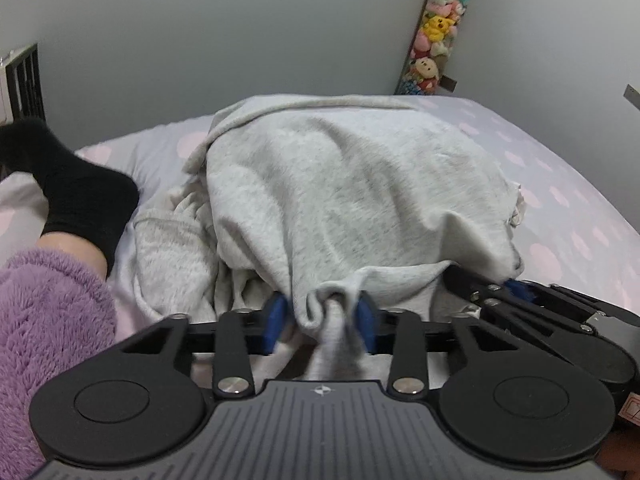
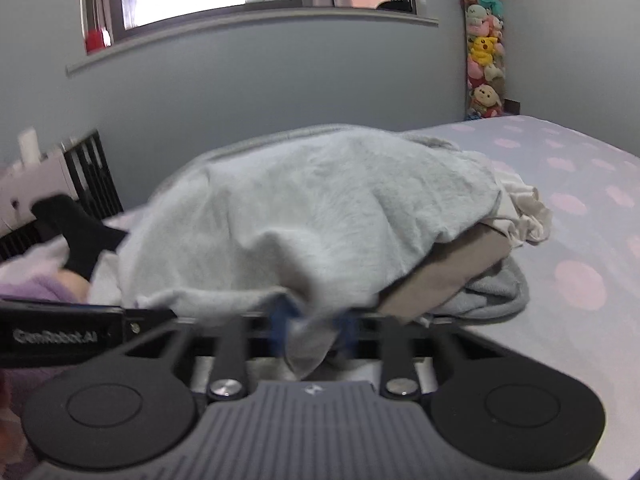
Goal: Fold clothes
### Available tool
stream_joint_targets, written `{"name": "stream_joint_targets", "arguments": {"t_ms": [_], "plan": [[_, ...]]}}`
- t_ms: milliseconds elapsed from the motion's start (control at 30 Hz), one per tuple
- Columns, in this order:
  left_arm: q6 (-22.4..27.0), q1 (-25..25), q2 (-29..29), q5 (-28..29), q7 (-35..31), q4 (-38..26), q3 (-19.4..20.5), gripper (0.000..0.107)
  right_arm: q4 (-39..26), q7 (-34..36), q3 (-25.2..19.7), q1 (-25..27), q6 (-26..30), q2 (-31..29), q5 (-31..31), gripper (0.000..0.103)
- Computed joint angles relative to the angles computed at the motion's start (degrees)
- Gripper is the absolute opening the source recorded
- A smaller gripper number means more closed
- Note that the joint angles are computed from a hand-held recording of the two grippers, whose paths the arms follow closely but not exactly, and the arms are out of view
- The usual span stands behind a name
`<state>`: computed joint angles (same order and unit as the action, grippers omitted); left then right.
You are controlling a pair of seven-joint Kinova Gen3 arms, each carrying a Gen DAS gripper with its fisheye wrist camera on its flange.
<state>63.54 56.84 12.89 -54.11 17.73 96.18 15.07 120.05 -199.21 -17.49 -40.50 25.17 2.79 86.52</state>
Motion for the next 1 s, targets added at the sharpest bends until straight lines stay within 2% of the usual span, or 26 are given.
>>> {"name": "stream_joint_targets", "arguments": {"t_ms": [67, 133, 300, 500, 567, 667, 800, 1000], "plan": [[-0.9, 0.5, -0.5, -1.3, 1.7, 0.7, 0.0, 0.022, 0.8, -1.2, -3.1, 1.7, 2.1, -0.6, 3.3, 0.008], [-1.9, 0.7, -1.1, -2.5, 3.1, 1.3, 0.3, 0.020, 0.7, 1.2, -8.4, 4.2, 6.8, -1.0, 3.0, 0.007], [-1.5, 2.3, -1.6, -5.5, 6.2, 1.0, 1.7, 0.018, -1.5, 10.4, -21.6, 10.9, 18.4, -4.2, -7.6, 0.005], [0.9, 6.2, -3.1, -9.4, 8.9, -0.4, 4.3, 0.016, -1.9, 11.6, -37.4, 18.2, 32.4, -11.0, -13.4, 0.005], [1.3, 7.5, -4.0, -10.6, 11.1, -0.8, 5.4, 0.016, -2.8, 12.5, -39.3, 17.5, 37.0, -12.9, -15.5, 0.005], [0.5, 8.4, -5.0, -11.0, 11.1, -2.0, 7.3, 0.016, -3.3, 15.1, -38.9, 12.2, 44.0, -17.3, -19.7, 0.005], [-1.3, 10.3, -4.4, -9.9, 6.0, -5.5, 9.3, 0.016, -5.0, 15.7, -39.6, 8.0, 53.4, -22.2, -26.6, 0.005], [-8.9, 12.8, -1.4, -2.7, -5.6, -10.2, 9.5, 0.016, -7.4, 14.9, -44.5, 7.8, 67.3, -29.7, -39.1, 0.005]]}}
